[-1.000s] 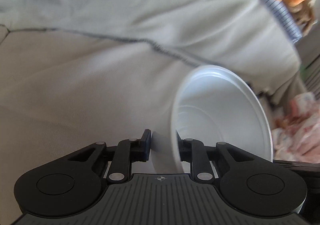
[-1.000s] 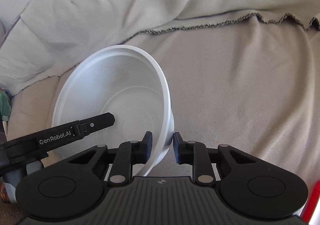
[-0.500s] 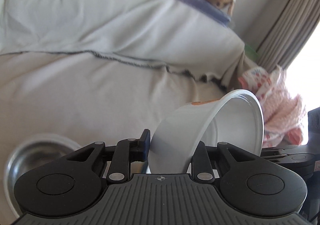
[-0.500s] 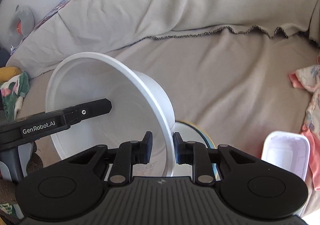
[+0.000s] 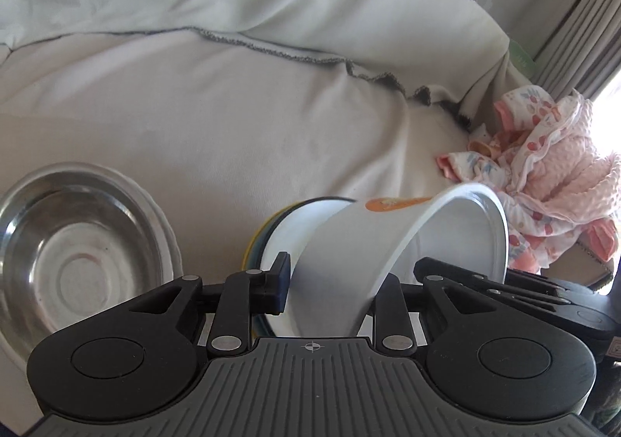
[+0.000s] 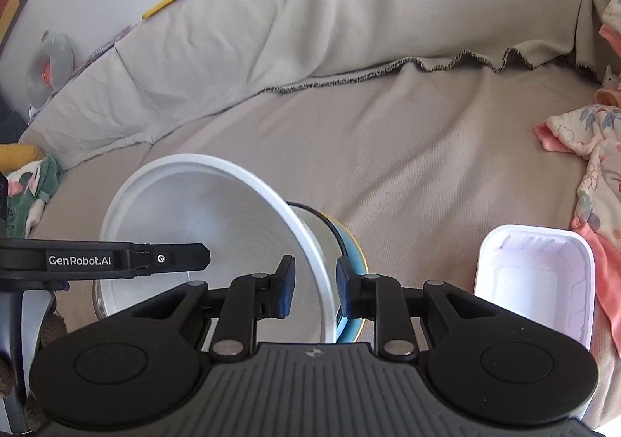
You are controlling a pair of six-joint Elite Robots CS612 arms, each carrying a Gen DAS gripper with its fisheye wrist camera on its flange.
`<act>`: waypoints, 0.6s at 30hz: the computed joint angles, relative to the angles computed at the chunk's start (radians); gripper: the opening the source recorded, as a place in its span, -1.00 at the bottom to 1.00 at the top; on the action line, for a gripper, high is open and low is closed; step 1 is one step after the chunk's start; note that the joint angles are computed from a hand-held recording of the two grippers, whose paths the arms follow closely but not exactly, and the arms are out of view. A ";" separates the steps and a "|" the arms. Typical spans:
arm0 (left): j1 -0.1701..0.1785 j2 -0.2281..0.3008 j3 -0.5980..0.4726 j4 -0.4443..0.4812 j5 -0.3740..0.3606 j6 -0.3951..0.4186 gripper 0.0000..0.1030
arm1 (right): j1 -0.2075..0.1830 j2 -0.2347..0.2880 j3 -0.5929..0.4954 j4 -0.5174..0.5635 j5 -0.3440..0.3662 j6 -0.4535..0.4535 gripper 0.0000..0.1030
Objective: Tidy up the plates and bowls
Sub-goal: 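Carry the white bowl over and lower it into the blue bowl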
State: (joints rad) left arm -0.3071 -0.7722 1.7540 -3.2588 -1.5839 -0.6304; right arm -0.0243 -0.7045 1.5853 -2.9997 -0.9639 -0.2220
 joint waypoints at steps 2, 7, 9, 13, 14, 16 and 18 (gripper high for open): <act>-0.007 -0.008 0.001 0.001 0.019 0.011 -0.47 | -0.005 0.004 0.012 -0.055 0.017 0.030 -0.56; -0.029 -0.016 0.009 0.026 0.138 0.016 -0.43 | -0.004 0.020 0.035 -0.155 -0.005 0.086 -0.56; -0.032 -0.012 0.005 0.035 0.165 0.015 -0.42 | -0.002 0.026 0.030 -0.144 -0.007 0.094 -0.54; -0.013 0.002 -0.014 0.068 0.103 0.008 -0.42 | 0.005 0.036 0.017 -0.145 -0.039 0.103 -0.51; -0.010 0.004 -0.013 0.067 0.089 0.003 -0.42 | 0.005 0.037 0.017 -0.146 -0.040 0.102 -0.51; -0.006 0.008 -0.010 0.057 0.067 -0.016 -0.41 | 0.005 0.039 0.018 -0.147 -0.044 0.102 -0.51; -0.007 0.010 -0.001 0.034 0.063 -0.035 -0.37 | 0.002 0.041 0.020 -0.142 -0.039 0.104 -0.51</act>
